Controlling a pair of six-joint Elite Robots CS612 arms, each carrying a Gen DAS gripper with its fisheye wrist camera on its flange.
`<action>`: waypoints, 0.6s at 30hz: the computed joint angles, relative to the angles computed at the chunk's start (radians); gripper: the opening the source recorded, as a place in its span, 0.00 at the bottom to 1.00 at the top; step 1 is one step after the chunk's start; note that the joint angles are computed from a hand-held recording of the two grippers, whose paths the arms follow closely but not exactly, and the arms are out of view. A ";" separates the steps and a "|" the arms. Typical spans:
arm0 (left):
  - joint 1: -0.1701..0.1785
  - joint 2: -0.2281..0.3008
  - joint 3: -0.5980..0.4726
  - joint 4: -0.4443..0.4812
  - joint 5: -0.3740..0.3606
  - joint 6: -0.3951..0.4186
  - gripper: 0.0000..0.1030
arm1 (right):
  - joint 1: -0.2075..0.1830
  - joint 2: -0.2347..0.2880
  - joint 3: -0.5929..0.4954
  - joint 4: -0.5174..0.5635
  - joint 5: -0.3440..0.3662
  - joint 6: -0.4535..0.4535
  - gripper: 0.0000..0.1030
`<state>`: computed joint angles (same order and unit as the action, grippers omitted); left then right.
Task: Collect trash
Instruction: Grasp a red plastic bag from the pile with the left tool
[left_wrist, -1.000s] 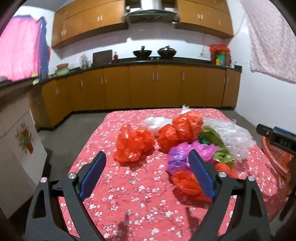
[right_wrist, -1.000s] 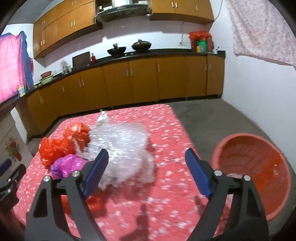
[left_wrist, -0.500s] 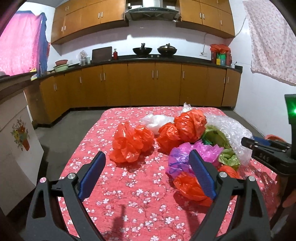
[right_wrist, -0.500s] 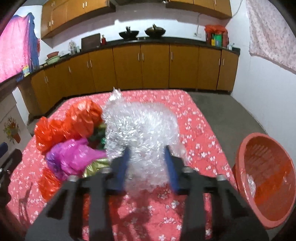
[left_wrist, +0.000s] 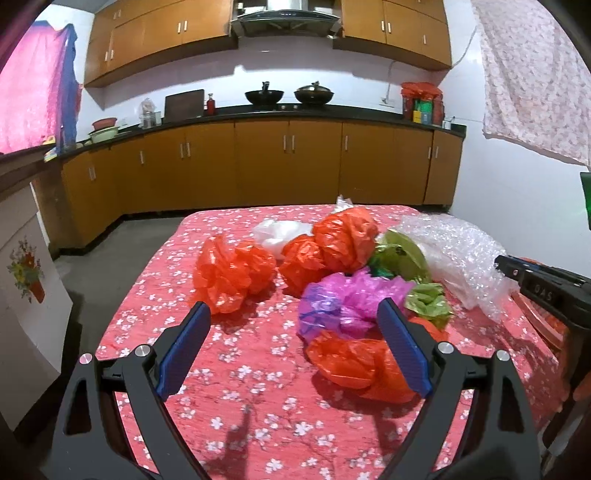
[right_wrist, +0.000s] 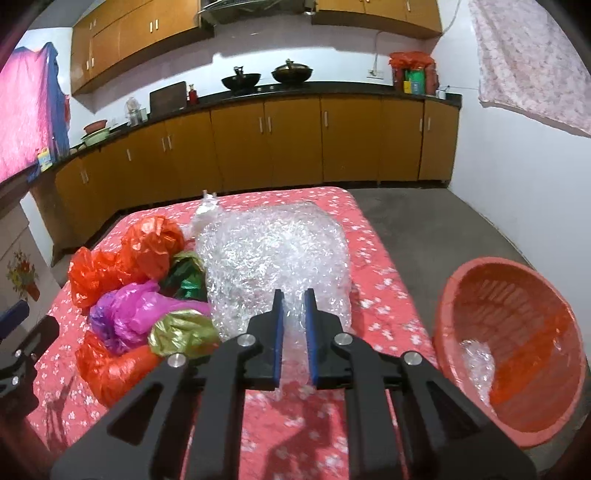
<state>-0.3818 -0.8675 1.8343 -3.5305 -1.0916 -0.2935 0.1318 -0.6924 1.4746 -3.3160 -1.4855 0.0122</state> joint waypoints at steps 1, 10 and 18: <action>-0.002 0.001 -0.001 0.000 -0.003 0.002 0.89 | -0.004 -0.004 0.011 -0.006 -0.003 0.005 0.11; -0.013 0.005 -0.012 0.015 -0.054 0.006 0.89 | -0.036 -0.023 0.064 -0.014 -0.031 0.039 0.11; -0.027 0.020 -0.030 0.052 -0.106 0.052 0.89 | -0.049 -0.036 0.089 -0.018 -0.016 0.047 0.11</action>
